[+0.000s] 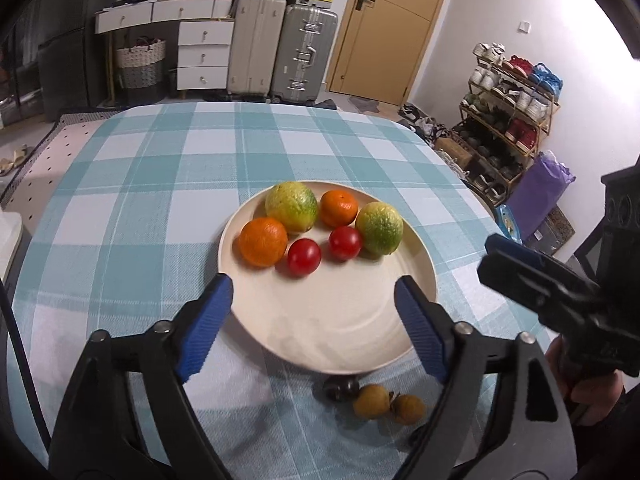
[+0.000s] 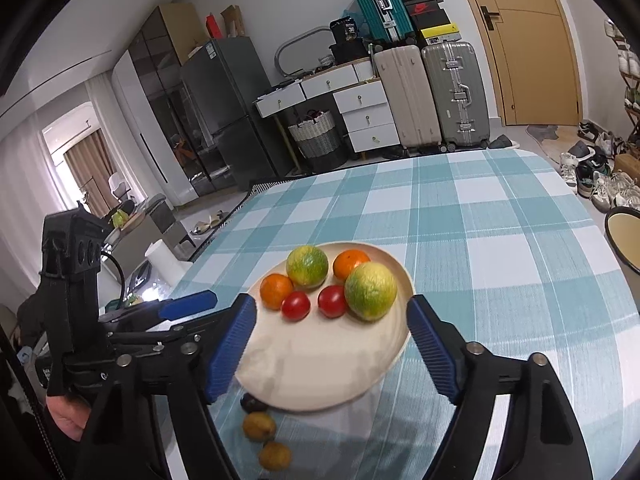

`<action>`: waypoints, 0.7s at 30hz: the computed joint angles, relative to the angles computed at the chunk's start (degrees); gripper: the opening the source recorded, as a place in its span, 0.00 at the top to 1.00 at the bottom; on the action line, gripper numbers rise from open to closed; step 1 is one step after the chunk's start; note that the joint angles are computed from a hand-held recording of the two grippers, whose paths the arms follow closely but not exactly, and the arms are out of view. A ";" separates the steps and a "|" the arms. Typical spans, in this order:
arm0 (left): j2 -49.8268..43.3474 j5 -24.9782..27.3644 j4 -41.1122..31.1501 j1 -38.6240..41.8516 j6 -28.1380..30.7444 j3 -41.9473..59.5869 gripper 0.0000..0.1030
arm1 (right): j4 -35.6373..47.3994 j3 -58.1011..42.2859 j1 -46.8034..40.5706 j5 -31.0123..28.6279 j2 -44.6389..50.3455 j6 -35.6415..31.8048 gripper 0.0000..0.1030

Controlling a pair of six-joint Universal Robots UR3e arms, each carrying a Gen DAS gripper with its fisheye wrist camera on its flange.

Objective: Organize fruits
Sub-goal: 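Withdraw both tools from the plate toward the dark plums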

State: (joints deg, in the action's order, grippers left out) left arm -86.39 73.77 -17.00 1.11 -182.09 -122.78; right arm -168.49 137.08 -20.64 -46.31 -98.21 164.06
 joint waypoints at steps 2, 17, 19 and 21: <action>0.61 1.67 -0.15 -0.86 -0.35 -0.46 0.20 | 2.29 1.73 -0.60 0.59 -2.61 -1.72 0.18; 9.31 7.58 0.78 -3.27 -2.57 -8.72 0.02 | 14.78 12.20 -5.95 4.15 -21.94 -7.99 0.04; 10.72 6.91 -0.05 -2.65 -2.76 -9.90 0.01 | 17.95 12.98 -6.62 4.61 -25.08 -9.13 0.03; 12.01 6.91 -0.54 -2.31 -3.07 -11.13 0.01 | 20.56 13.98 -7.12 4.66 -28.43 -9.97 0.02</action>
State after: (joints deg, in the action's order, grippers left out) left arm -74.38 80.67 -17.54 -1.20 -185.16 -133.91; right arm -147.92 151.06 -27.75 -41.65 -126.63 154.09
